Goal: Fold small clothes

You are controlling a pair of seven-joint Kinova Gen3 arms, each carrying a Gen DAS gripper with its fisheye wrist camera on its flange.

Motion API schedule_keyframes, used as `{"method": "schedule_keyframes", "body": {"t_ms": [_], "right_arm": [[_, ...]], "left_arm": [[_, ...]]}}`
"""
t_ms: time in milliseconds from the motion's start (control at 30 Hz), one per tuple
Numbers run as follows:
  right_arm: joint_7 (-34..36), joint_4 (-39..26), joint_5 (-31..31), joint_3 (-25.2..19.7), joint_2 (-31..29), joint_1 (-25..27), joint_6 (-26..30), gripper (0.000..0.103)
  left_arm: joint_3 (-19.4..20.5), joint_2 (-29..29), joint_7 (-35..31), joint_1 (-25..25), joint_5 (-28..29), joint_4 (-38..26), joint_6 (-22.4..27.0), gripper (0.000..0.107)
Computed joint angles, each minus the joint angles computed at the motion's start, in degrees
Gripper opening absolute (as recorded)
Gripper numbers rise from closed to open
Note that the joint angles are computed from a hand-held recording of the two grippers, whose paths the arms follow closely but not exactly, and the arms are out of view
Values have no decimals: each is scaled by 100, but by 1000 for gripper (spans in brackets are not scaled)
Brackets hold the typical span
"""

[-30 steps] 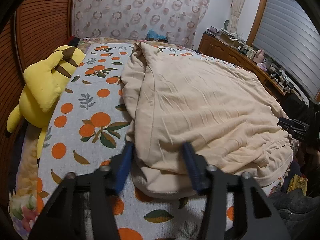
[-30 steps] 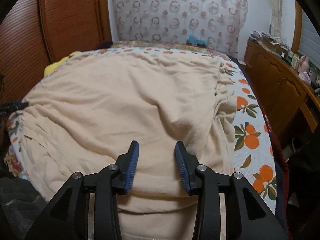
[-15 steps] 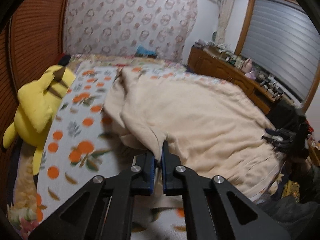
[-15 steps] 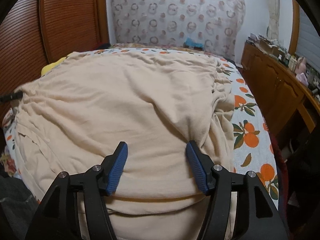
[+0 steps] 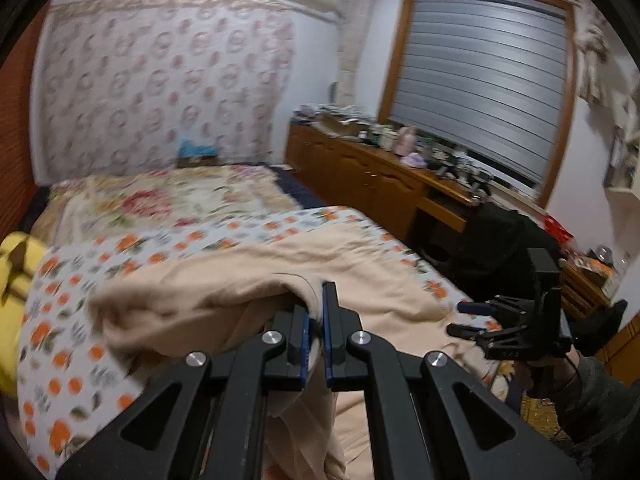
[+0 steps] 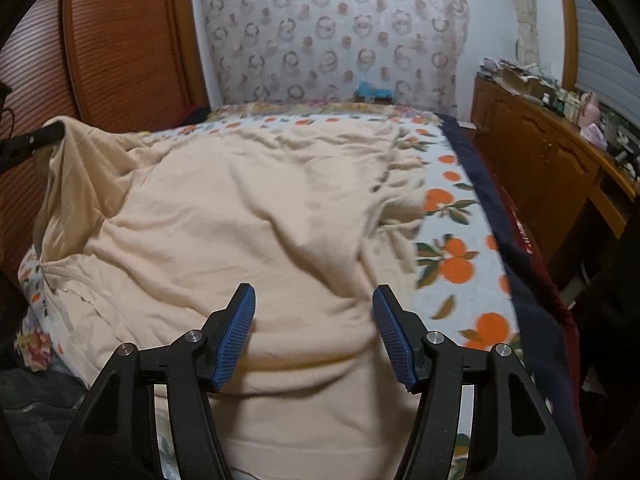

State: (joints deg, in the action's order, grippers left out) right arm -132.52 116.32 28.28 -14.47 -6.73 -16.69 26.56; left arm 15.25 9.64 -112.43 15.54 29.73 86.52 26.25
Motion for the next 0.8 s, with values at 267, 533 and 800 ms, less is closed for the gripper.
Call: {"method": "schedule_keyframes", "body": {"t_ms": [267,533,800], "right_arm": [[224,304,-371,103,-443,325,-158,63],[628,443,-828,79,-690,639,-197,63],[755,426,-938,-57,-757,872,-202,63]], "left_arm": [[104,693,422,671,-684,-1494,628,2],[79,1082,704,1197,-1157,-2424,1383,3],[-119,1088,1060,1315,-1643,-2404,1639,46]]}}
